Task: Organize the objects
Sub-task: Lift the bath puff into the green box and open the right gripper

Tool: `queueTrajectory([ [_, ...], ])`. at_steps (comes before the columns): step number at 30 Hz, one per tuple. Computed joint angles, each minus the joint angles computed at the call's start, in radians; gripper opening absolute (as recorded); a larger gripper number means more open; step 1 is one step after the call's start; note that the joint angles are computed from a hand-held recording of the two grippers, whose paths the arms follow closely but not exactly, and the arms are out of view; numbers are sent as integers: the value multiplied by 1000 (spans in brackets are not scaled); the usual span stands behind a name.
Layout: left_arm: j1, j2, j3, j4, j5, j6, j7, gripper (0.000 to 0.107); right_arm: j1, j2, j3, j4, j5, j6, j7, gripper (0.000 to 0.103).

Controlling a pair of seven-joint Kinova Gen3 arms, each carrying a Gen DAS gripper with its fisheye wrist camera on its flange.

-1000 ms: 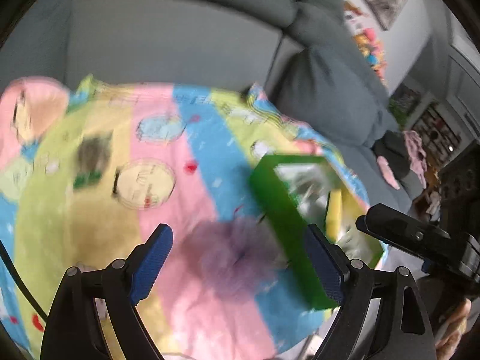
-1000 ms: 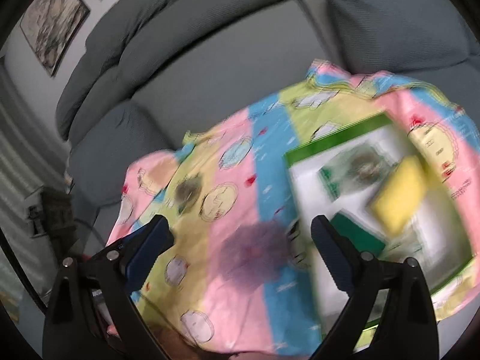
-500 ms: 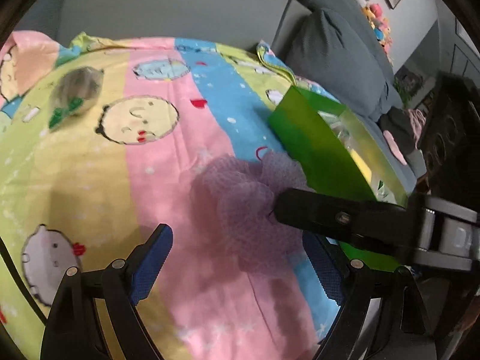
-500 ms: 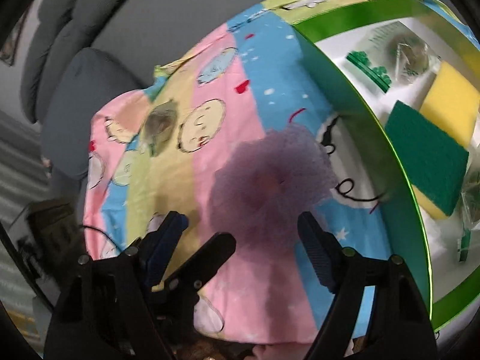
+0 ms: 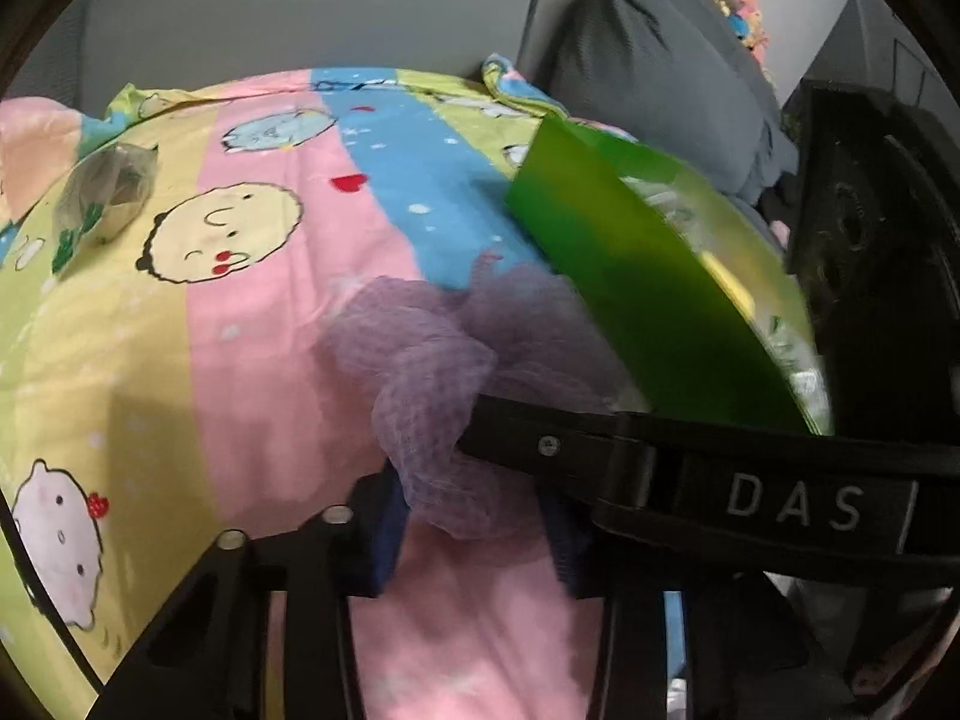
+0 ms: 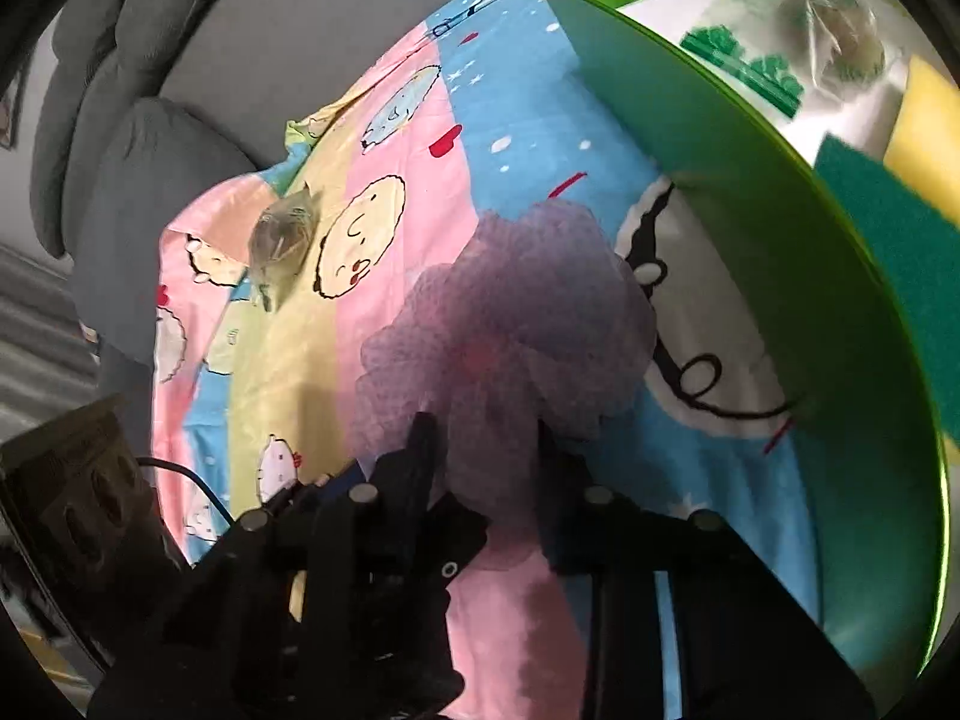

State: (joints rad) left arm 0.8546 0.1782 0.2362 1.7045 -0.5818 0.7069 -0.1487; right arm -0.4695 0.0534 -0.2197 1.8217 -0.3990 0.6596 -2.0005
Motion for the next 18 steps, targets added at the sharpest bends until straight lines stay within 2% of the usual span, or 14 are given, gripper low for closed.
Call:
queueTrajectory([
  [5, 56, -14, 9, -56, -113, 70, 69, 36, -4, -70, 0, -3, 18, 0, 14, 29],
  [10, 96, -23, 34, -126, -221, 130, 109, 36, 7, -171, 29, -3, -19, 7, 81, 29],
  [13, 110, -11, 50, -188, -259, 163, 69, 36, 15, -239, 27, 4, 9, -9, 74, 29],
  [18, 135, 31, 43, -284, -269, 176, -11, 36, 37, -321, 44, 14, 44, -6, 46, 29],
])
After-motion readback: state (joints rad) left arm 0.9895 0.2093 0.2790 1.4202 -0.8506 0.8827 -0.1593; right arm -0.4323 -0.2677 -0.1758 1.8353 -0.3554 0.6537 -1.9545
